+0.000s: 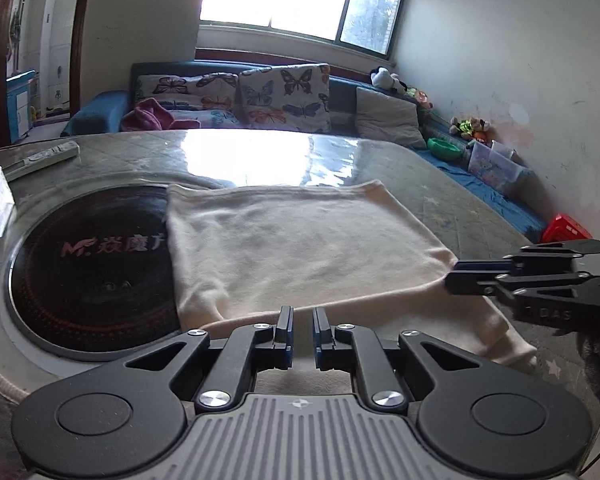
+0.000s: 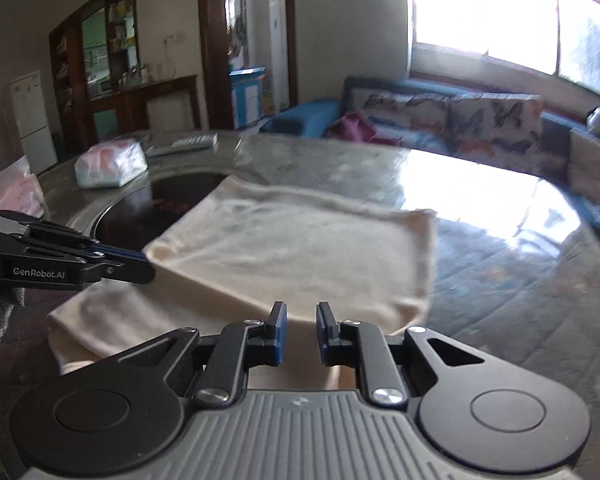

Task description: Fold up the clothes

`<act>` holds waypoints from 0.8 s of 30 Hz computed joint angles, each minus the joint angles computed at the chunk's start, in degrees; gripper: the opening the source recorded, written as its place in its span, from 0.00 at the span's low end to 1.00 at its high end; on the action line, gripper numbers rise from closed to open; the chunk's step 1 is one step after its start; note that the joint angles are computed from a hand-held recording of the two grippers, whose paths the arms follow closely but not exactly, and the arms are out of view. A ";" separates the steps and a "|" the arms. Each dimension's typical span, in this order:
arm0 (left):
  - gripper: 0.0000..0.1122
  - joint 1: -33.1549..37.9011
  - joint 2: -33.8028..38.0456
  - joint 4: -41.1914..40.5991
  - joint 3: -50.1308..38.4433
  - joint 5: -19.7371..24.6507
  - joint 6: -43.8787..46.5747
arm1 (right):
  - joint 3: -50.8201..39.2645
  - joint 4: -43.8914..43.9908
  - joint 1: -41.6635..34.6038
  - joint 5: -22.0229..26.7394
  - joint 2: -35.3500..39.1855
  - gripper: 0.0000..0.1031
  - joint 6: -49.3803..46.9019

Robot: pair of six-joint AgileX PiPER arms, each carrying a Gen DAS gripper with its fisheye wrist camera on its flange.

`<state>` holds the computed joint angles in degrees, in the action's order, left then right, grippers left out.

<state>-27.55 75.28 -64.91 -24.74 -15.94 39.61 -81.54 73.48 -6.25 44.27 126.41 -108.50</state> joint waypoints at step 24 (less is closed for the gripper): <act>0.12 -9.67 -7.19 -11.74 7.14 -4.20 3.50 | 8.44 -5.72 -4.23 1.08 -4.95 0.21 -9.06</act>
